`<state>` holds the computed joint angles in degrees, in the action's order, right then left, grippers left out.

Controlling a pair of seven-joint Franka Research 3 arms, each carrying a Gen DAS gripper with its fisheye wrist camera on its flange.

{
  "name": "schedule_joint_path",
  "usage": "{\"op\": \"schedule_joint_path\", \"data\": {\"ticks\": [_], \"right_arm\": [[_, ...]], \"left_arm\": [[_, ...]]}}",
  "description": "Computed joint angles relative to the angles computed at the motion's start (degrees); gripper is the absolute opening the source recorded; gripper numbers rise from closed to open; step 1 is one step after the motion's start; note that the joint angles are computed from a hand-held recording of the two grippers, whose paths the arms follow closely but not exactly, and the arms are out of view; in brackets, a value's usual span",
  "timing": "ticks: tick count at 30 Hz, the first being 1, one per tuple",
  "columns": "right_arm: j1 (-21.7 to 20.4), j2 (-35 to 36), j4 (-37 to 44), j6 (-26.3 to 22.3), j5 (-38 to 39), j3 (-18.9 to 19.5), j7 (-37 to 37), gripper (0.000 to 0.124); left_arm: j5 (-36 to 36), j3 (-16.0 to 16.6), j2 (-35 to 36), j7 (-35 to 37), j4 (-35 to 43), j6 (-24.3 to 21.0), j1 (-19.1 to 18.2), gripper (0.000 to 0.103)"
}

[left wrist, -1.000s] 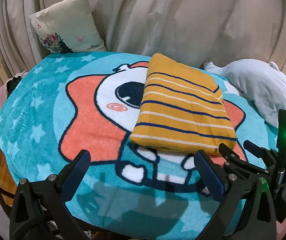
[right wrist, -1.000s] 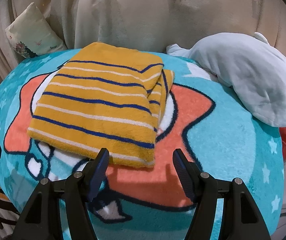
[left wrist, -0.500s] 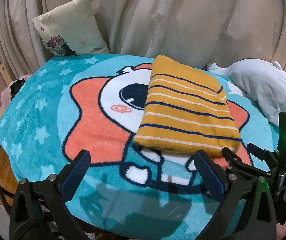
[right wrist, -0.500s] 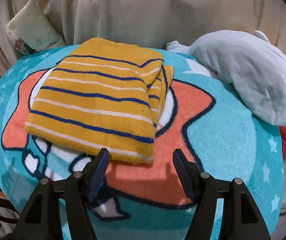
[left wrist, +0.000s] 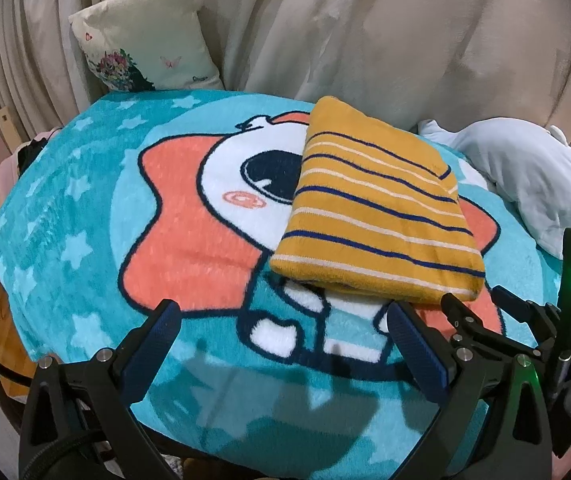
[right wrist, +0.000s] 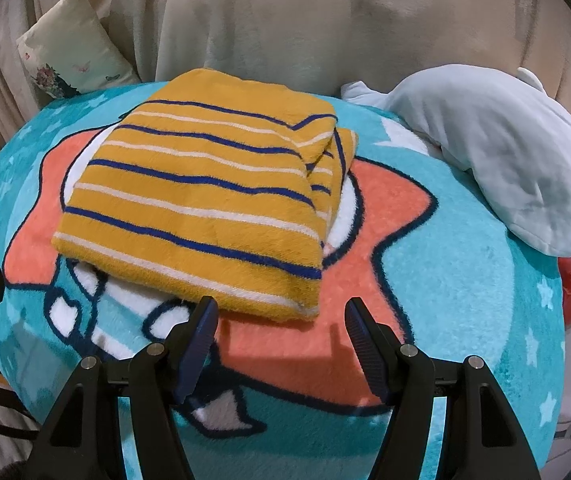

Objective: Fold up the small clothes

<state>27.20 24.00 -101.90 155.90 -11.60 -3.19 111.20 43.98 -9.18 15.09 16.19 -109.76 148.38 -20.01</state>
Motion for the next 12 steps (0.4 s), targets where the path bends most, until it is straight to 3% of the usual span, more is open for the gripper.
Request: {"op": "schedule_joint_path", "data": {"ticks": [8, 12], "right_arm": [[0.1, 0.1, 0.2, 0.6, 0.3, 0.3, -0.9, 0.070], [-0.5, 0.0, -0.1, 0.4, 1.8, 1.1, -2.3, 0.070]], "left_arm": [[-2.5, -0.2, -0.2, 0.8, -1.7, 4.4, 1.0, 0.103], [-3.2, 0.0, -0.7, 0.3, -2.1, 3.7, 0.6, 0.103]]}}
